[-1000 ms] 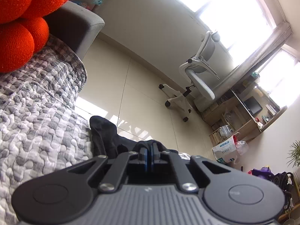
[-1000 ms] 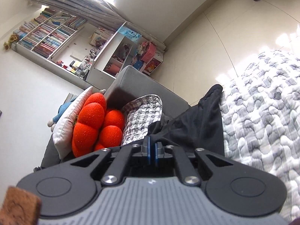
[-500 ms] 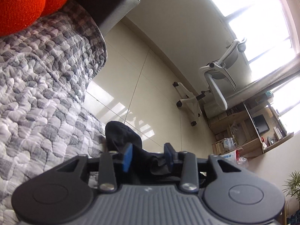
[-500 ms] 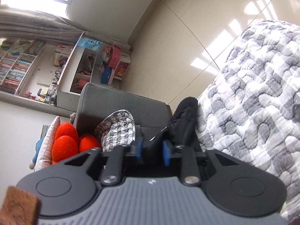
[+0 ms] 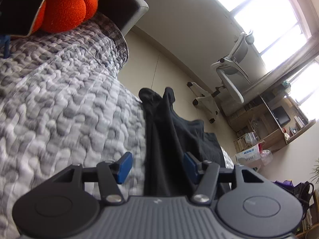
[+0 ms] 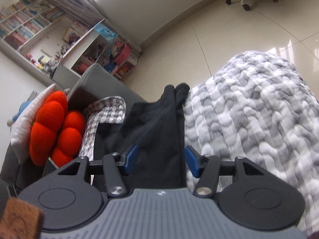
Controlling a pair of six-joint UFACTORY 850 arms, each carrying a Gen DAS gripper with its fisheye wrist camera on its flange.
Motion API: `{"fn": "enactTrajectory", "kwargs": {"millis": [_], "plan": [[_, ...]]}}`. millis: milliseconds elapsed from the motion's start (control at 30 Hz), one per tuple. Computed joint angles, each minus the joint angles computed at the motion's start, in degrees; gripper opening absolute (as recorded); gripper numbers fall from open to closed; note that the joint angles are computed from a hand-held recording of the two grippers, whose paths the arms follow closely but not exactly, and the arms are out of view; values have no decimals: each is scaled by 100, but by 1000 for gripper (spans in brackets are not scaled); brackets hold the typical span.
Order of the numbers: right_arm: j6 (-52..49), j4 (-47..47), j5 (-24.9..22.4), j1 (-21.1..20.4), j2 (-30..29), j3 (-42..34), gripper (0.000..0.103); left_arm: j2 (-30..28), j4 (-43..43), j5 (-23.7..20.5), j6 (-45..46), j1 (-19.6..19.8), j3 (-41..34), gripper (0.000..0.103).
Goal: Fold clothes
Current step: 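Withdraw both open grippers from the folded shirt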
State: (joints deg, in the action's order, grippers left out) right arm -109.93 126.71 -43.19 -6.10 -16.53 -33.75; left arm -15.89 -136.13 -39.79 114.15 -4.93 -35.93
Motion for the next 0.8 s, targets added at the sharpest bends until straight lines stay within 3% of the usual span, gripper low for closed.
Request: {"fn": "enactTrajectory", "kwargs": {"millis": [133,233,367,467,600,733,767,800], "plan": [[-40,-463,24,-91,506,633,57,496,-603,-194,707,-192,785,60],[69,-530,20,-98,666,955,57,688,-962,-138,1053,-353,1081,69],[309,-776,-709,-392,576,1220,57,927,-1437,240,1466,-598,1247,69],[446,-890,-970,-510,632,1320,57,1085,-2061,466,2073,-838,1356,69],[527,-758,-1094,-390,533,1326,57,902,-1838,685,1524,-853,1245,67],[497,-258,-1139,-211,459,1309,54,734,-2228,816,1809,-1008,1028,66],[379,-79,-1047,-117,496,1323,49,686,-2306,875,1881,-1048,967,59],[254,110,-952,-20,528,1335,41,646,-2180,927,1834,-1064,918,35]]}}
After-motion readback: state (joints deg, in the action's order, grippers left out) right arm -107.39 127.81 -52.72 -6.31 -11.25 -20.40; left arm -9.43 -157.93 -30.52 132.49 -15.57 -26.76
